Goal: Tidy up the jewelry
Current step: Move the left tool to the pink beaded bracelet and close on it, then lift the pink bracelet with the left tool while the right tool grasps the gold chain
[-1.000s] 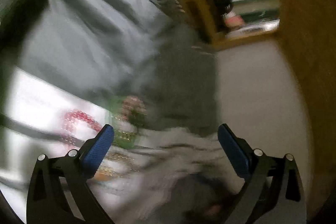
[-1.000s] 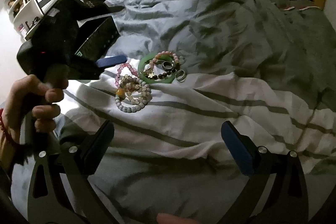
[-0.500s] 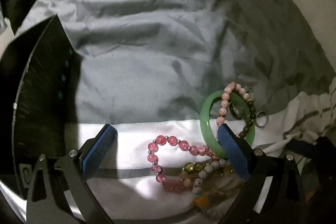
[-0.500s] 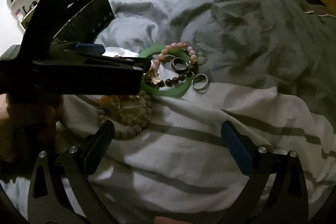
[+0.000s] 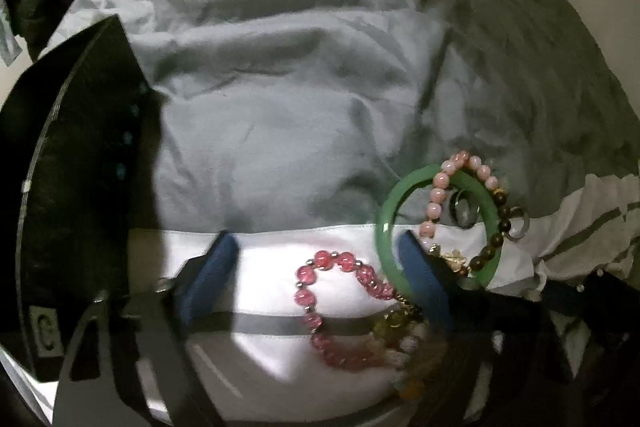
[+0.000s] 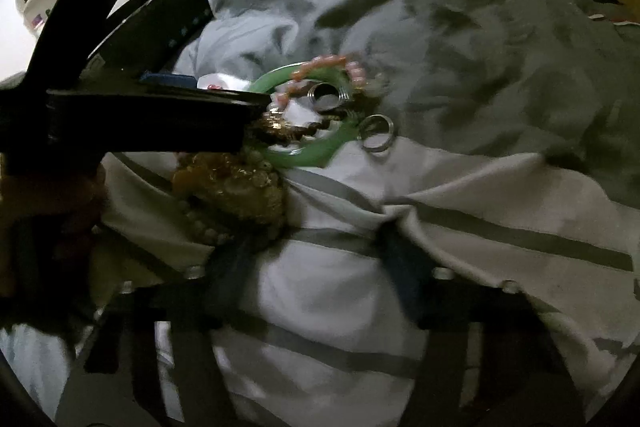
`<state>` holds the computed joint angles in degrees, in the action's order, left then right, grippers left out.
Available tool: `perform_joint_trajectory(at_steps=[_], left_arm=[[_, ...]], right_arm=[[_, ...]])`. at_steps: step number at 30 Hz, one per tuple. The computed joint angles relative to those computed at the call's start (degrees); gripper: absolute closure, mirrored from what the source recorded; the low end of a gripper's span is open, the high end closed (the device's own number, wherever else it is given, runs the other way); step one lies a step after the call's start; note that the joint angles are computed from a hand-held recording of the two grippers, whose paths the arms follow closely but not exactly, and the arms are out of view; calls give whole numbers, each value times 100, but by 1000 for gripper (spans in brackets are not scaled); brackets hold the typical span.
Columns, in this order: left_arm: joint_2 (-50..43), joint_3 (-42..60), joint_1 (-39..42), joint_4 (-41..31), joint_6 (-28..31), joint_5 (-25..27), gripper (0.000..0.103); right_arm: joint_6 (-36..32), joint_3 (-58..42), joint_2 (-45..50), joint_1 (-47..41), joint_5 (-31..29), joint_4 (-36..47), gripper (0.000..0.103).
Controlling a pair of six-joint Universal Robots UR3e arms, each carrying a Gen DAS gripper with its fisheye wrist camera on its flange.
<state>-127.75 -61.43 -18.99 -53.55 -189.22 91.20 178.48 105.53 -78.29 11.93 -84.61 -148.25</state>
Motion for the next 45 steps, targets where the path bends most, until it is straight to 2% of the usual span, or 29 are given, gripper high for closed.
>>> perform_joint_trajectory(at_steps=[1, 2, 4, 6, 9, 12, 16, 22, 26, 29, 30, 32, 33, 35, 37, 38, 39, 40, 42, 43, 44, 45], left_arm=[[112, -179, 11, 136, -59, -34, 47], [174, -248, 23, 169, -84, -86, 52], [390, -522, 114, 283, -74, -271, 73], [661, -826, 142, 362, 19, -319, 85], [584, -591, -96, 321, -8, -34, 92], [591, -566, -186, 469, -40, 30, 97], [1019, -1024, -184, 811, -224, -137, 98], [1272, -1279, -247, 1098, -190, -73, 98], [1149, -1099, -327, 980, -111, 29, 98], [952, -836, -276, 499, -210, 3, 97], [807, -681, -242, 260, -244, -26, 94], [576, -407, -193, -127, -297, -59, 70], [433, -219, -176, -339, -320, -48, 43], [274, -65, -155, -439, -288, -107, 41], [191, 66, -174, -500, -226, -60, 42], [222, 22, -175, -446, -218, -53, 47], [320, -128, -145, -306, -192, -139, 66], [397, -224, -90, -243, -172, -292, 80], [452, -264, -44, -269, -163, -400, 84], [461, -289, -35, -254, -170, -417, 85], [458, -291, -44, -256, -186, -412, 86], [457, -260, -39, -296, -183, -421, 88]], right_arm=[[17, 31, -25, -22, -61, -34, 75], [32, 77, -77, -101, 51, -34, 77], [40, 255, -281, -235, 211, -117, 87], [29, 458, -503, -320, 263, -264, 94], [42, 655, -722, -373, 250, -481, 100], [41, 818, -893, -419, 267, -626, 100], [18, 1179, -1303, -584, 395, -796, 102], [13, 1379, -1689, -655, 515, -951, 102], [77, 1501, -2000, -729, 550, -1044, 102], [53, 1445, -2217, -976, 782, -724, 102], [36, 1428, -2263, -1096, 946, -599, 101], [-33, 1326, -2207, -1289, 1430, -301, 101], [-33, 1248, -2107, -1267, 1514, -243, 101], [-93, 872, -1675, -1082, 1703, -2, 99], [-112, 434, -1125, -699, 1446, 74, 90], [-124, 273, -898, -565, 1381, 80, 86], [-106, 51, -585, -410, 1265, 116, 73], [-106, -43, -404, -342, 1253, 139, 53], [-153, -257, -12, -201, 1185, 200, 24], [-183, -321, 170, -72, 950, 151, 32], [-188, -399, 288, 28, 704, 246, 47], [-163, -421, 301, 34, 643, 344, 73]])
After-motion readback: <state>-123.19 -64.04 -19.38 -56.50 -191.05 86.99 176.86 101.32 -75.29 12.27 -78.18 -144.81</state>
